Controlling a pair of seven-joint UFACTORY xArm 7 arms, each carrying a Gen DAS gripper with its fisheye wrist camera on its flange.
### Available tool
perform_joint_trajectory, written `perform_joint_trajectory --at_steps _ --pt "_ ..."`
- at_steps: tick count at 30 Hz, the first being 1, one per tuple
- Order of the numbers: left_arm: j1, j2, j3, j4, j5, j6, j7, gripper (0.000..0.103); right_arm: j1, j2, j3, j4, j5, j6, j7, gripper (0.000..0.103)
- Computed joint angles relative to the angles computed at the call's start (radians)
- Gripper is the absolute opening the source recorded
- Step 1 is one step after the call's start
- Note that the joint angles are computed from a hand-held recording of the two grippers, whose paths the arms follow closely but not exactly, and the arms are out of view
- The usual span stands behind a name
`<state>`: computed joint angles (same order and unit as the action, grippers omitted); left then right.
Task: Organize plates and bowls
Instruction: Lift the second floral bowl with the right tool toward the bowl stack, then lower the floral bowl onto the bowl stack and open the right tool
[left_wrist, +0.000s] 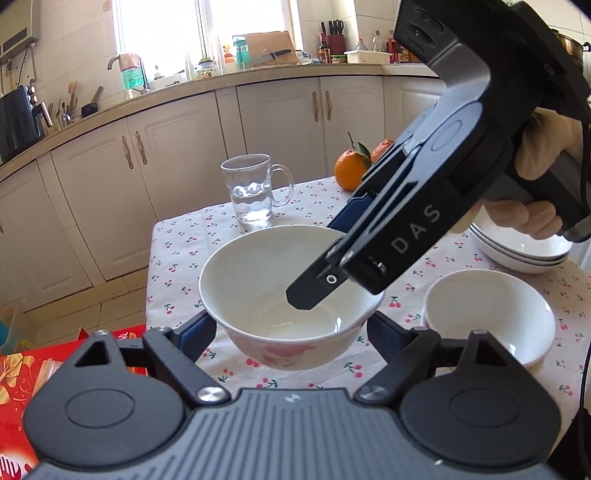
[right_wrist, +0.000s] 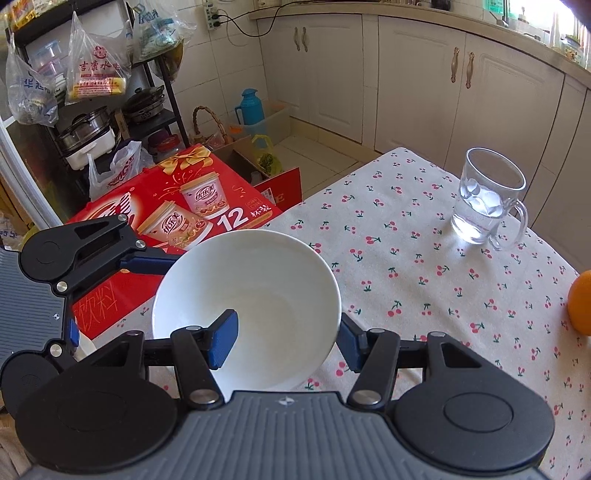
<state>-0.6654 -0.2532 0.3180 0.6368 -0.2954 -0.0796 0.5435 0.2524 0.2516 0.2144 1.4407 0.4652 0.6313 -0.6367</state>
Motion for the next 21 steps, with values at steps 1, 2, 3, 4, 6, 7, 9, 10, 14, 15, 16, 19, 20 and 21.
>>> perform_joint_trajectory --at_steps 1,2,3,4,6,7,9,10,14,15,16,19,20,21 --pt "0.02 -0.017 -0.025 -0.011 0.007 0.003 -0.008 0.088 -0.004 -0.026 0.002 -0.029 0.011 -0.008 -0.007 0.063" --pt "0.035 -0.036 -0.045 -0.024 0.013 0.007 -0.017 0.088 -0.006 -0.053 0.003 -0.058 0.022 -0.014 -0.015 0.063" --pt "0.05 -0.055 -0.066 -0.034 0.02 0.014 -0.027 0.088 -0.007 -0.079 0.001 -0.086 0.034 -0.021 -0.022 0.063" --pt "0.058 -0.071 -0.08 -0.043 0.026 0.018 -0.034 0.088 -0.006 -0.103 -0.001 -0.111 0.045 -0.027 -0.027 0.063" --pt "0.091 -0.101 -0.125 -0.061 0.045 0.027 -0.058 0.088 0.0 -0.153 -0.011 -0.163 0.055 -0.037 -0.032 0.063" --pt "0.103 -0.112 -0.142 -0.068 0.055 0.029 -0.067 0.088 0.004 -0.176 -0.016 -0.186 0.064 -0.042 -0.038 0.063" --pt "0.117 -0.134 -0.17 -0.082 0.073 0.034 -0.087 0.088 0.012 -0.223 -0.029 -0.234 0.082 -0.05 -0.048 0.063" --pt "0.116 -0.143 -0.175 -0.088 0.079 0.035 -0.094 0.088 0.016 -0.245 -0.037 -0.255 0.092 -0.053 -0.053 0.063" --pt "0.104 -0.161 -0.196 -0.1 0.101 0.04 -0.124 0.088 0.035 -0.332 -0.067 -0.348 0.108 -0.077 -0.062 0.063" --pt "0.1 -0.162 -0.203 -0.102 0.105 0.041 -0.132 0.088 0.04 -0.35 -0.075 -0.366 0.107 -0.082 -0.06 0.063" --pt "0.094 -0.162 -0.205 -0.102 0.109 0.041 -0.138 0.088 0.044 -0.367 -0.083 -0.384 0.108 -0.085 -0.061 0.063" --pt "0.051 -0.156 -0.191 -0.1 0.109 0.035 -0.148 0.088 0.053 -0.419 -0.109 -0.437 0.111 -0.092 -0.057 0.063" --pt "0.034 -0.153 -0.182 -0.098 0.107 0.036 -0.151 0.088 0.055 -0.433 -0.116 -0.452 0.108 -0.095 -0.054 0.063" --pt "0.018 -0.152 -0.175 -0.098 0.103 0.036 -0.154 0.088 0.056 -0.447 -0.124 -0.467 0.106 -0.098 -0.052 0.063"
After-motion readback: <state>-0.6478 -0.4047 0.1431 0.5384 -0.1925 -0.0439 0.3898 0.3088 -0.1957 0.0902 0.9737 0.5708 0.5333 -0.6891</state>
